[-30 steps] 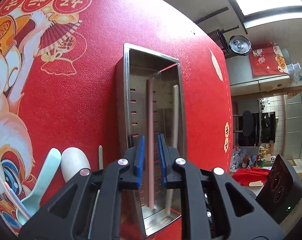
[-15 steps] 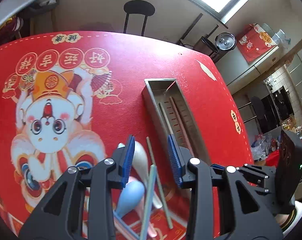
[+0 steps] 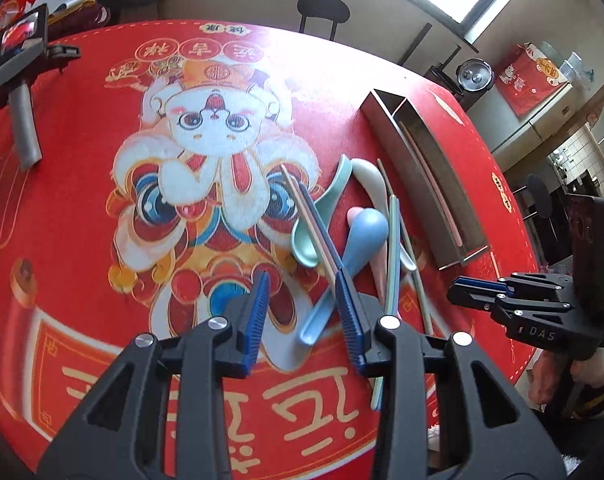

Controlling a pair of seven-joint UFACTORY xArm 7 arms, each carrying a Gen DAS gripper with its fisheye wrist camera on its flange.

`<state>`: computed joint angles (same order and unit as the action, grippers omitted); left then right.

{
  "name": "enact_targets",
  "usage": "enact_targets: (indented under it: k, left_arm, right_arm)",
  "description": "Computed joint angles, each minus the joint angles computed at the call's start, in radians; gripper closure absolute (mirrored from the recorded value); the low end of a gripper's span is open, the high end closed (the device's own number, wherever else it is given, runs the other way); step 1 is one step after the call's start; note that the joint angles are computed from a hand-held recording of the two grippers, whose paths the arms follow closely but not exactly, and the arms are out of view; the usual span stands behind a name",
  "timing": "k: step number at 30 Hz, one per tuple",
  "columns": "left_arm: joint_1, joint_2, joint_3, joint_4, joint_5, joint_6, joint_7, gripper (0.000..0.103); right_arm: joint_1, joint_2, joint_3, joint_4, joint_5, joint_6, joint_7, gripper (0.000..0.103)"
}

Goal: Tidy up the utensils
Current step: 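Move both open tools back over the utensil pile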

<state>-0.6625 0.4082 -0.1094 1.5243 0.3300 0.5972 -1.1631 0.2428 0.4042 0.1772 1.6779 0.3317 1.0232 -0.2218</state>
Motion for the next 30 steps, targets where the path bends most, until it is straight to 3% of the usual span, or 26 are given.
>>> enact_targets:
  k: [5,9,12,20,22,23,24,30]
  left_arm:
    - [-0.048,-0.032,0.027,-0.075,0.072,-0.032,-0.133,0.063]
    - [-0.101,-0.046,0.047,-0.077,0.209,0.047,-0.263,0.051]
    - [-0.089,-0.057,0.025,-0.096,0.226,0.068,-0.308,0.049]
    - [-0.059,-0.067,-0.010,-0.101,0.226,0.140,-0.326,0.043]
    - [-0.059,-0.061,-0.016,-0.089,0.222,0.160,-0.315,0.035]
    - [-0.060,-0.062,-0.016,-0.090,0.226,0.160,-0.317,0.027]
    - [-0.062,-0.066,-0.013,-0.095,0.237,0.154,-0.328,0.025]
    - [-0.050,-0.068,-0.017,-0.111,0.242,0.102,-0.333,0.025]
  right_arm:
    - [0.007,-0.014,0.004,-0.065,0.025,-0.040,0.036,0.080]
    - [0.020,-0.005,0.006,-0.075,0.022,-0.073,0.066,0.080]
    - [0.034,0.016,0.006,-0.056,0.001,-0.082,0.088,0.080]
    - [0.072,0.079,-0.009,0.021,-0.098,-0.059,0.168,0.078]
    - [0.079,0.082,-0.010,0.028,-0.122,-0.053,0.172,0.077]
    - [0.081,0.083,-0.011,0.031,-0.130,-0.046,0.173,0.077]
    - [0.081,0.083,-0.010,0.033,-0.135,-0.040,0.173,0.077]
    - [0.078,0.078,-0.010,0.029,-0.146,-0.012,0.175,0.077]
